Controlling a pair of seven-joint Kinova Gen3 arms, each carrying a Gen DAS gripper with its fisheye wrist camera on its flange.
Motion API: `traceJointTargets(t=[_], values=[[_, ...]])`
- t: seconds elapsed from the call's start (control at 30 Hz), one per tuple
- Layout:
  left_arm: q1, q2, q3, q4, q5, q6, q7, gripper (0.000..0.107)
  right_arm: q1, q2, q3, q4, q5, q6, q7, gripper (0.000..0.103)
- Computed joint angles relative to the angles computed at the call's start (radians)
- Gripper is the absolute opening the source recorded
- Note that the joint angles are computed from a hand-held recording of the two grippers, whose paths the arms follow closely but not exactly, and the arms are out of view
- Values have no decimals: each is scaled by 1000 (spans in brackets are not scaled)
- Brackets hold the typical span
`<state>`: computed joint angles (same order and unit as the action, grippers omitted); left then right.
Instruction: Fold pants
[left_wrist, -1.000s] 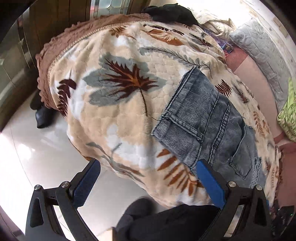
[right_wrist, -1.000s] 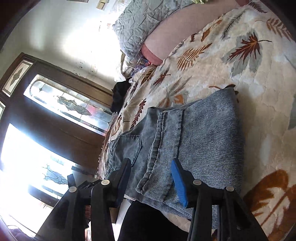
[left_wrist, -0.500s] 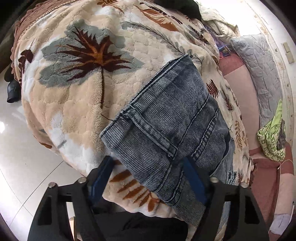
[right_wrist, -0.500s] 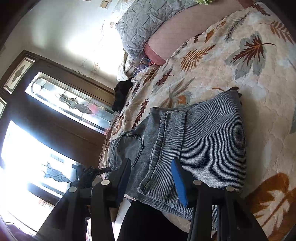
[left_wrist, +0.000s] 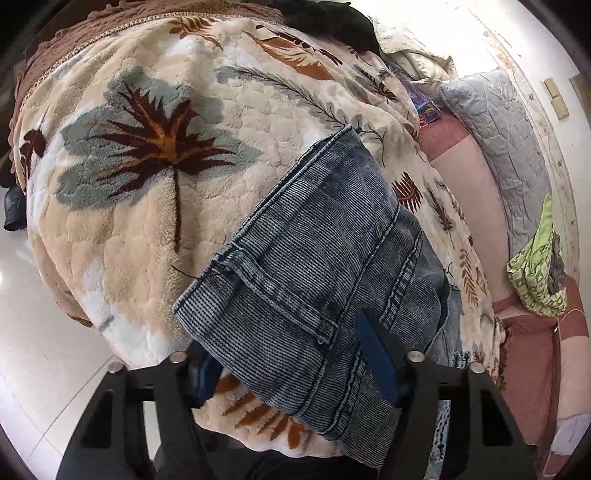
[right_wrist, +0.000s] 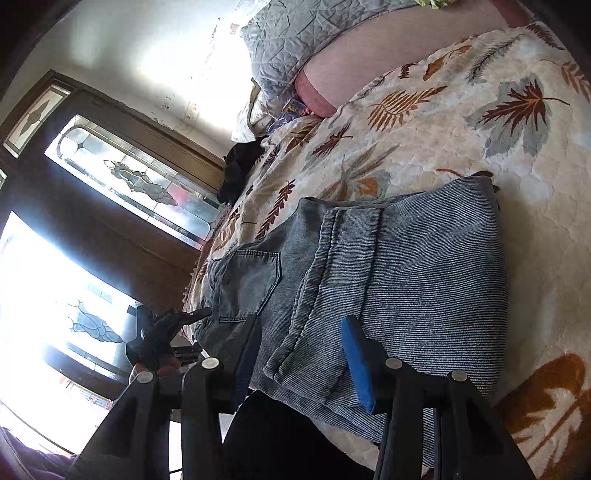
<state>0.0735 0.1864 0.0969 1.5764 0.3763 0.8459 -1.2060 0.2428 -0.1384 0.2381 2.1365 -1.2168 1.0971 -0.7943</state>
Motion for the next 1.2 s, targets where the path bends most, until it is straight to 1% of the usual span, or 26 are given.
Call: traceJointTargets(t=[0.03,0.07,0.1,0.13,0.17,0.2,0.3,0.37,0.43,0.5,0.6,0.73,0.9,1.03,1.13,1.2], values=[[5,0,10,-4,-34,-6,18,52,-1,-4,-4,-1,6,-8,-2,49],[-9,-2,34,-4,-52,-15,20,45,-3,-9,-7,-1,12,-16,-4,49],[-10,-1,40,-5,-56,-22,19,39,-5,-10,-6,-1,14,-18,-4,49],[8,0,30,-14,-77,-19,31,37,-7,-10,-4,0,13,-18,-5,49],[41,0,4,-26,-101,-12,47,33,-7,-12,-3,1,15,-23,-9,49],[60,-1,-3,-36,-126,-8,62,28,-8,-14,-3,2,17,-31,-14,49],[105,-13,-3,-62,-229,-1,104,20,-9,-17,3,6,15,-38,-21,49],[135,-28,3,-74,-288,-10,122,17,-10,-24,3,6,20,-48,-28,49],[152,-48,13,-80,-318,-28,115,16,-9,-27,11,8,20,-50,-31,49],[182,-58,25,-103,-369,-29,121,15,-6,-31,19,13,17,-55,-36,49],[220,-73,45,-131,-418,-39,103,15,2,-32,33,20,4,-54,-38,49],[269,-85,75,-164,-459,-55,55,15,11,-32,38,24,-4,-52,-40,49],[348,-74,106,-210,-528,-45,4,15,17,-33,42,27,-12,-53,-41,49],[399,-51,124,-241,-533,-30,-47,15,21,-35,42,32,-23,-54,-39,49],[418,-26,130,-272,-485,-6,-77,14,26,-33,46,34,-28,-51,-37,49],[449,-6,135,-299,-484,10,-79,14,31,-37,46,36,-26,-60,-44,49]])
